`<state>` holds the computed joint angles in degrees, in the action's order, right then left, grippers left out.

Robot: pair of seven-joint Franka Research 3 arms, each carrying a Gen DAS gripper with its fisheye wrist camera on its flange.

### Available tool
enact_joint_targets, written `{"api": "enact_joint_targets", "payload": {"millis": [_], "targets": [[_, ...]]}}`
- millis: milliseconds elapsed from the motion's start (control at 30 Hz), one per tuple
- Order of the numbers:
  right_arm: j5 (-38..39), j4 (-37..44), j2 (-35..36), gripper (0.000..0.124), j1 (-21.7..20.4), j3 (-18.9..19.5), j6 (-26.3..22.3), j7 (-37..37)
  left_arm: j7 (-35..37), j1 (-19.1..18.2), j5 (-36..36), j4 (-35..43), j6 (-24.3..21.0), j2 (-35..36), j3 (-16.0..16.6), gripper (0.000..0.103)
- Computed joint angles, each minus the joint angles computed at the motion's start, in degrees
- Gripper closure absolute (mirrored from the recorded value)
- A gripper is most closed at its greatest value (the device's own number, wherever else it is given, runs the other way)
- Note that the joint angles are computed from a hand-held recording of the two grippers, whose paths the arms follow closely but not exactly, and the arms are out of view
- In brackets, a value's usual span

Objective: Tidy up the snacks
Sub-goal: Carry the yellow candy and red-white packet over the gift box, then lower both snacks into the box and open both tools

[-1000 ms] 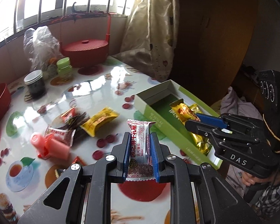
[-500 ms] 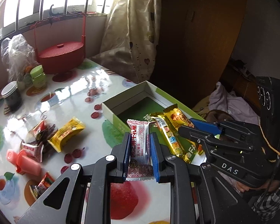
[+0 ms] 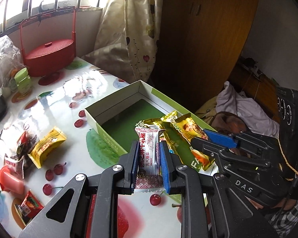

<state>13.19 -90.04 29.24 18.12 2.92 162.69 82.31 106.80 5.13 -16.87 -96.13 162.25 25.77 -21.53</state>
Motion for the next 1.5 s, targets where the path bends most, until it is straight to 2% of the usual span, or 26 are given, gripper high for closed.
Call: {"api": "enact_joint_targets", "payload": {"millis": [367,467,633,733,900,1333,1500], "targets": [[-3.7,-1.3,-0.3,0.102,2.0,-3.4,-0.9,5.2,-3.2,-2.0,2.8,5.5,-2.9,4.1,1.4,0.082],[-3.8,-1.6,-0.3,0.102,1.3,-2.7,-1.3,5.1,-4.4,-2.4,3.7,6.8,-3.6,5.1,1.7,0.082],[-6.1,-1.6,-0.2,0.102,2.4,-3.9,-1.7,7.2,-7.2,-3.6,5.7,9.6,-5.3,7.3,2.9,0.082],[-5.3,-1.7,-0.4,0.102,1.2,-2.3,-2.1,5.9,-8.4,-4.0,6.7,10.7,-5.8,8.1,3.2,0.082],[-5.4,-1.5,-0.2,0.102,1.5,-2.3,-2.5,5.7,-10.3,-4.9,8.7,11.8,-6.4,9.1,4.0,0.082],[-11.6,0.2,1.3,0.102,5.0,-5.8,-4.0,10.3,-11.9,-4.7,9.5,13.2,-7.7,10.4,3.6,0.082],[-12.0,0.4,1.6,0.102,4.5,-5.3,-4.1,11.0,-11.6,-4.5,9.5,14.0,-8.2,11.0,3.4,0.082]]}}
